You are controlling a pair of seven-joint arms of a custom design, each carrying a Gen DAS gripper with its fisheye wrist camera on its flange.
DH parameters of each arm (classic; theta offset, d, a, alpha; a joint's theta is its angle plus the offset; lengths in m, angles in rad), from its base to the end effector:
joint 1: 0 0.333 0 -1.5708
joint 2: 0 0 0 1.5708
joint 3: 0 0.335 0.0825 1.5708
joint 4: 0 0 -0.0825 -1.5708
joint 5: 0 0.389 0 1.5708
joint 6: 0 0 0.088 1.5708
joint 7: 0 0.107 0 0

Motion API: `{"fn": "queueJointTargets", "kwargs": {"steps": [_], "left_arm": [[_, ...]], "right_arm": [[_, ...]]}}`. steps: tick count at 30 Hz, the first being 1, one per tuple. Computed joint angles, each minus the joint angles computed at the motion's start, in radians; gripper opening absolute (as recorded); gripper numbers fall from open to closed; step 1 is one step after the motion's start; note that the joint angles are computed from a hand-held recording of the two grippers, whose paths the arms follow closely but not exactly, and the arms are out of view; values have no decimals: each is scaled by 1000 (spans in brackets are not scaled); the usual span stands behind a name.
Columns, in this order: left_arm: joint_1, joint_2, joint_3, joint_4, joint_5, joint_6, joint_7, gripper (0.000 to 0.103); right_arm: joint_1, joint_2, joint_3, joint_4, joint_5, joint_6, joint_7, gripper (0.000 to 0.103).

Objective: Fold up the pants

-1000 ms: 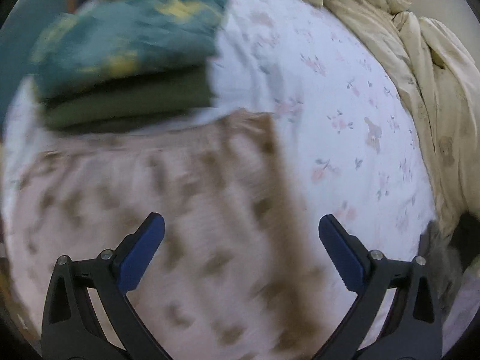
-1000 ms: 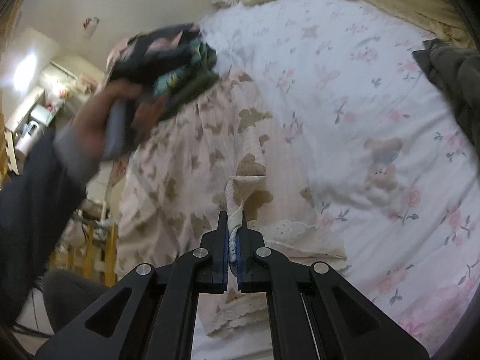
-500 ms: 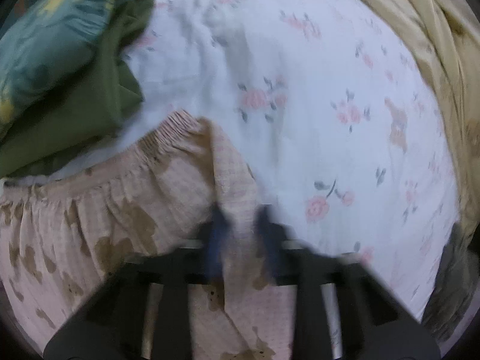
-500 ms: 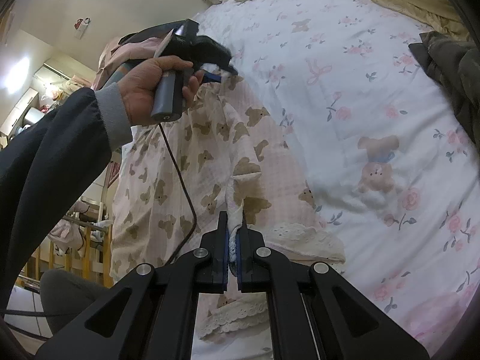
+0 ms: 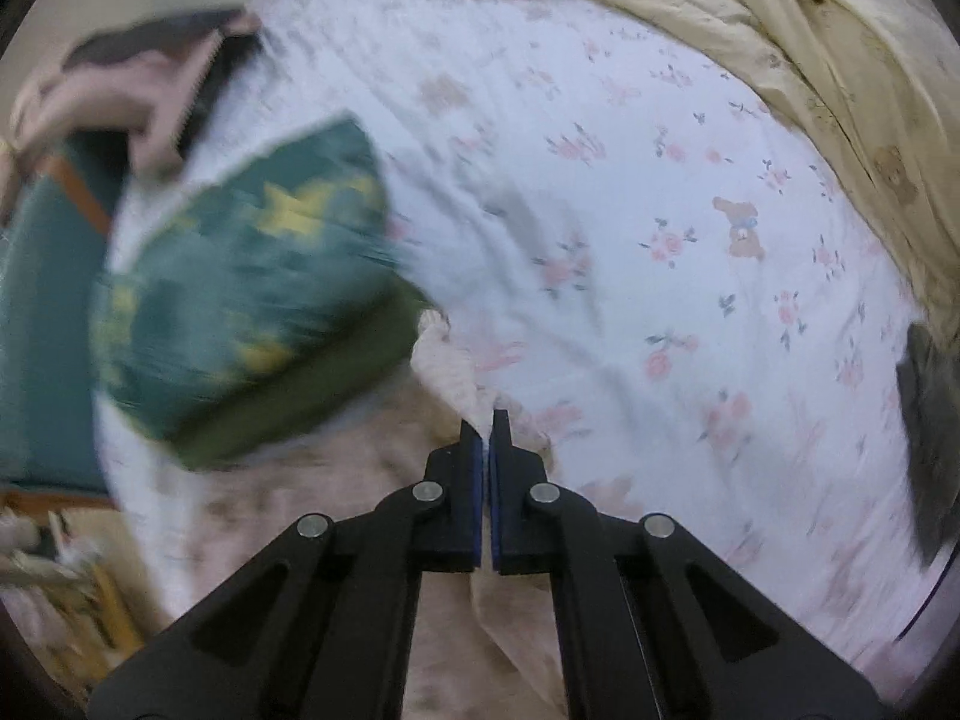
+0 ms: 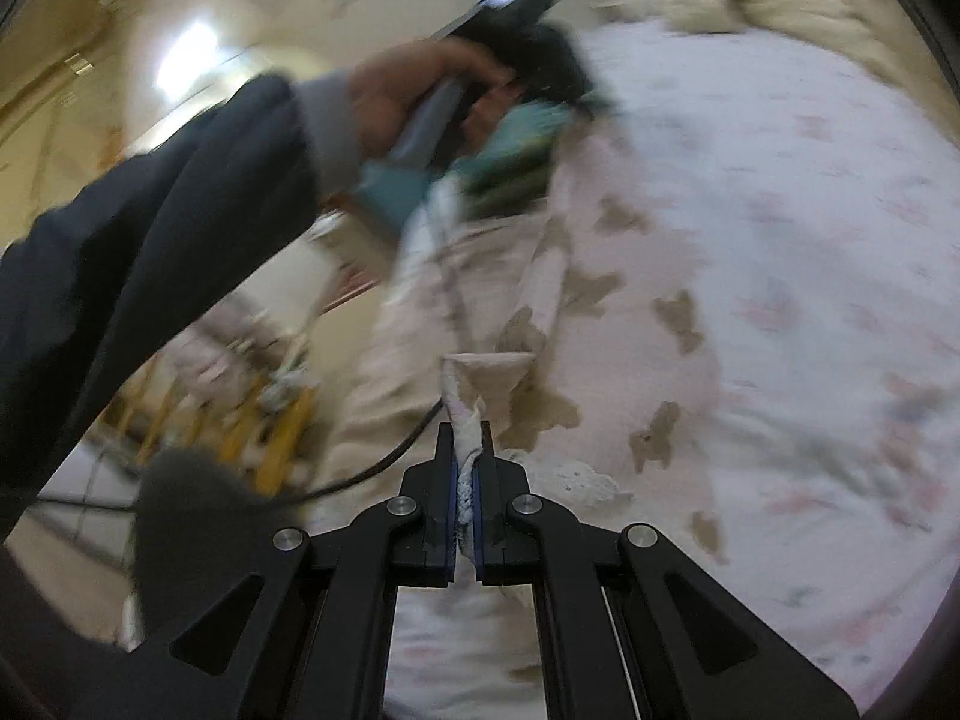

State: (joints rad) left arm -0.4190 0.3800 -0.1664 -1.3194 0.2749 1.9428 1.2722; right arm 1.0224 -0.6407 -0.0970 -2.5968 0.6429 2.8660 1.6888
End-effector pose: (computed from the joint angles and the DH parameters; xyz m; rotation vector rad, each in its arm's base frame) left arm 0.6122 -0.3565 0.5671 -1.6526 2.3266 -0.2343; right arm 0.2681 0.2901 0.5714 -1.7229 1.3279 0.3079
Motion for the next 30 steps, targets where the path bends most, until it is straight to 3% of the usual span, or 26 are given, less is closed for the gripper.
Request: {"fn": "queueJointTargets", "kwargs": {"steps": [3, 7, 11, 15, 19, 28, 29, 30], "left_arm": [[43, -110, 8, -108, 15, 24, 65, 0], [105, -205, 15, -226, 47, 53, 106, 0], [177, -273, 26, -339, 83, 95, 144, 0], [241, -288, 37, -448, 137, 147, 204, 0], [273, -264, 37, -527, 148, 240, 250, 0], [293, -204, 57, -542, 106, 289, 249, 6], [300, -207, 58, -539, 81, 283, 265, 10], [311, -222, 59, -540, 50, 277, 285, 29]], "right_arm": [[110, 78, -36, 97, 44, -2, -103, 3], [199, 252, -57, 296, 168, -44, -238, 3], [210, 430, -40, 488, 236, -104, -330, 3], [181, 598, -10, 655, 297, -187, -353, 3], [138, 715, 40, 758, 305, -214, -327, 3], [37, 778, 136, 806, 239, -229, -233, 2], [27, 780, 145, 808, 225, -231, -220, 2], [13, 778, 154, 806, 217, -236, -213, 2]]}}
